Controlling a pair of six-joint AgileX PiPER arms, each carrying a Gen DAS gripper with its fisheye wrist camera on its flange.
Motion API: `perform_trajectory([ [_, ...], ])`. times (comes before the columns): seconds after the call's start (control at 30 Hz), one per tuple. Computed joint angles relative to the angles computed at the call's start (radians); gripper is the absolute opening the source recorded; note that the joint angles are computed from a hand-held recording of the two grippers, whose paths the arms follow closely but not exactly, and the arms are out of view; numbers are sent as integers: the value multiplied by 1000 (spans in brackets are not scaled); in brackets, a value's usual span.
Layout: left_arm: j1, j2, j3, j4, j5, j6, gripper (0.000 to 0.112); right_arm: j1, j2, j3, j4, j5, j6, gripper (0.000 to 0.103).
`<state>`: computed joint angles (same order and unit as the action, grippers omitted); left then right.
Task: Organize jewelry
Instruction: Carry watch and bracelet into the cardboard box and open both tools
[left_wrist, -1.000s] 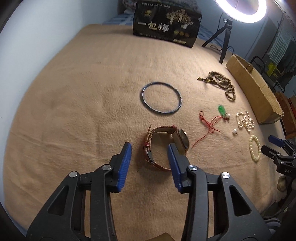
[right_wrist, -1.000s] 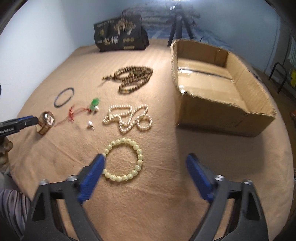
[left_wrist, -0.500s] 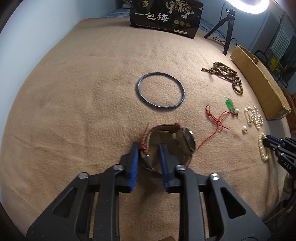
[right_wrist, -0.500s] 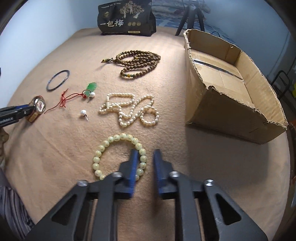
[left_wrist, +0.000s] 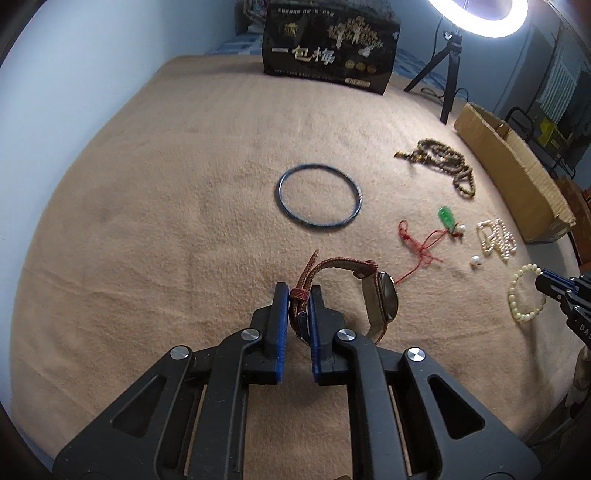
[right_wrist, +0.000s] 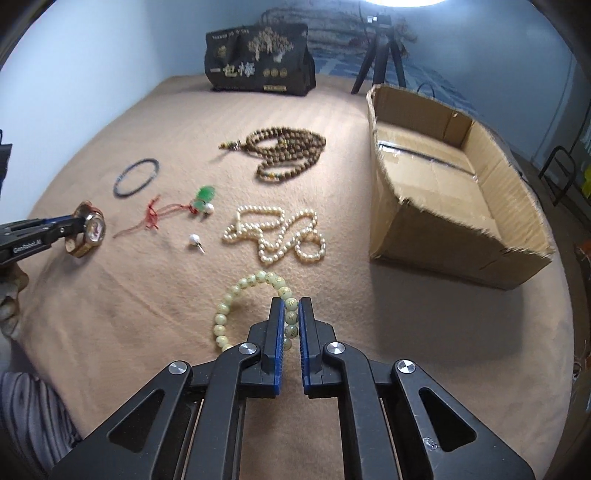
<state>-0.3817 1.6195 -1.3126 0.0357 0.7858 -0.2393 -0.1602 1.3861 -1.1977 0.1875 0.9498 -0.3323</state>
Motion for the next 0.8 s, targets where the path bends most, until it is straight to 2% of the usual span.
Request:
perform_trajectory([
  [0.13,-4,-30,-15,-16,10,8,8,-28,-34,-18,40,19,-22,6],
  [0.4,-69,-12,-164,-35,68,24,8,-148,-70,-108,137,87,-98,6],
  [0.6,-118,73,-341,-77,127,51,8,-257,-54,-212,212,126,-159,6],
  [0.8,-191,204,-558,-59,187,40,8,-334,-2,-302,248,133,-196,6],
])
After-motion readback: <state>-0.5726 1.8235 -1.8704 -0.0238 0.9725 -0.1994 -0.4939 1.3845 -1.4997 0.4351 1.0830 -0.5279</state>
